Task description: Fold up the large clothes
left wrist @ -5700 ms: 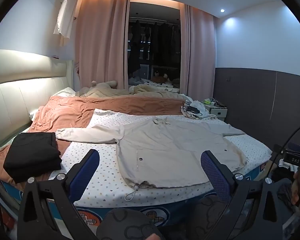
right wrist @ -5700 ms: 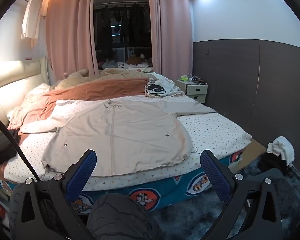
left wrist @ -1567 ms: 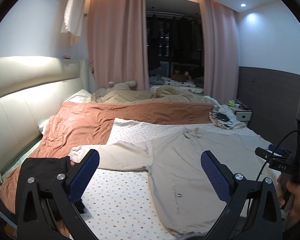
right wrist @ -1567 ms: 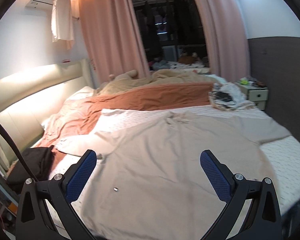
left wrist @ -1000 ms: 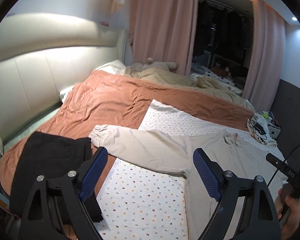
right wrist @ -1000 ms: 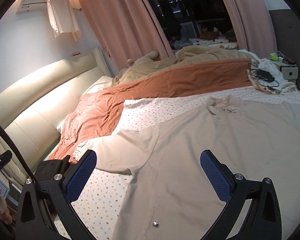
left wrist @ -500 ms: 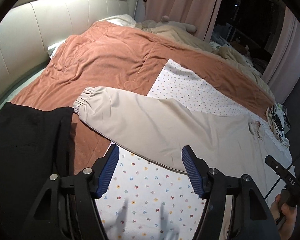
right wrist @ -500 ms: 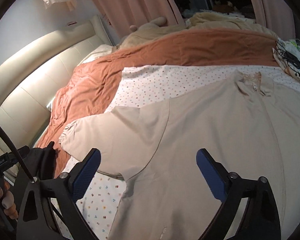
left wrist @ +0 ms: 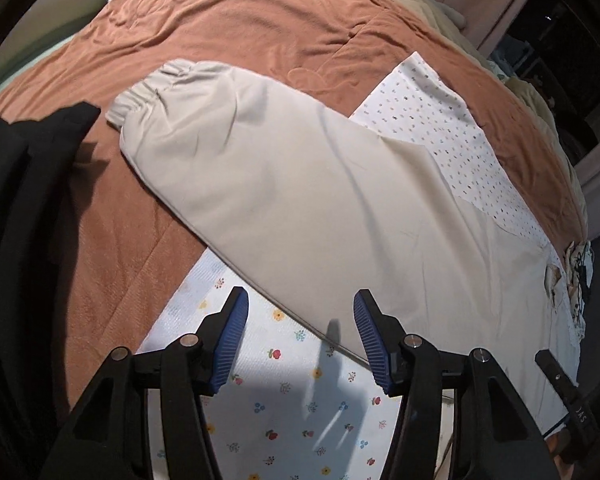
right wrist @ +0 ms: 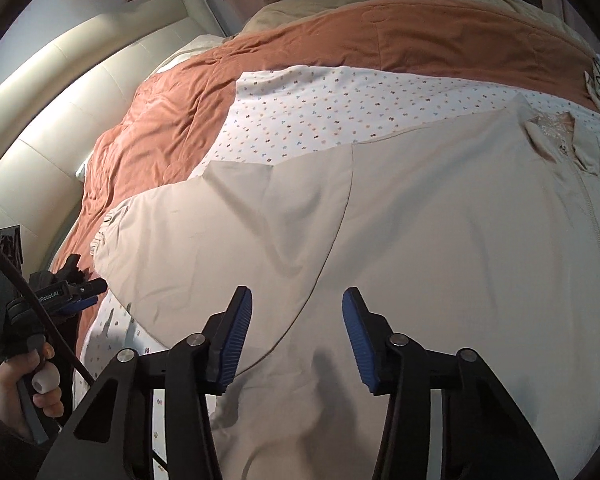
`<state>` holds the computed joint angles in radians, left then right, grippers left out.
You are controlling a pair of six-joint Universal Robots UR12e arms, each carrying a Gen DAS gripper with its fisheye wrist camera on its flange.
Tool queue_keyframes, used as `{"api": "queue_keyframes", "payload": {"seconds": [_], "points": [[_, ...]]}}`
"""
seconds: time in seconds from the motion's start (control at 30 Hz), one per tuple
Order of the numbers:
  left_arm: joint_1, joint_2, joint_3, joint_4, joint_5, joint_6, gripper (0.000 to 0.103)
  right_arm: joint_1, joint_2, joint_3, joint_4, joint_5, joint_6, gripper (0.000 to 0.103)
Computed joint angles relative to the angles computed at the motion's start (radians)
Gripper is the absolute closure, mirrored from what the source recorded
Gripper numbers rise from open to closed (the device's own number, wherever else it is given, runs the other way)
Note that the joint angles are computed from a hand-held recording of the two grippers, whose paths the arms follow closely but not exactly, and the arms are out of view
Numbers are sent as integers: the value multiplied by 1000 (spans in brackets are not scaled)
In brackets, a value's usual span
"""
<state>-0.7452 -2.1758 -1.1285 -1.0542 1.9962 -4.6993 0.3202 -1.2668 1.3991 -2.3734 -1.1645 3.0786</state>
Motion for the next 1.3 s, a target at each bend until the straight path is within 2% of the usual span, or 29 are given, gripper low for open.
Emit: {"api": "queue_keyframes", "payload": {"seconds": [0.07,0.17,0.3,0.4,0.47,0.5,0.53,0.6,0.63,0.73,0.83,0.93,1.0,1.03,1.2,1.3], "points": [[1,-2,-9,-5,0,-20,48,-2,15,-6,24,24,6,66],[12,-3,-32,23,-26,-24,48,-2,30,-10,48,60,-1,76],[23,-3,-33,5,7,-53,48,-9,43,-19,75,117,-25,83],[37,9,-63,31,7,-78,48,-18,50,-23,83,155,-13,85],[40,12,-70,29,32,-96,48,-22,56,-26,95,174,-12,85],[41,13,-66,7,45,-109,49,-24,56,-26,103,183,-14,85],[41,14,-62,-12,58,-123,60,-26,57,-27,112,192,-14,85],[42,22,-75,-1,82,-144,69,-30,60,-31,134,209,-7,85],[41,22,-74,-1,97,-144,79,-33,63,-35,147,228,-3,85],[38,20,-54,-19,138,-115,94,-37,67,-44,180,251,-12,92],[34,10,-11,-41,168,-66,98,-34,75,-57,215,279,-37,96],[25,-6,49,-57,211,-5,99,-36,101,-86,334,347,-63,97],[18,-15,82,-47,233,32,99,-29,118,-94,355,325,-58,97],[14,-24,112,-52,247,58,99,-29,125,-94,355,324,-47,97],[-11,-71,242,-67,288,164,99,-53,131,-82,307,430,51,97],[-25,-106,321,-51,297,233,99,-71,102,-51,248,425,79,96]]}}
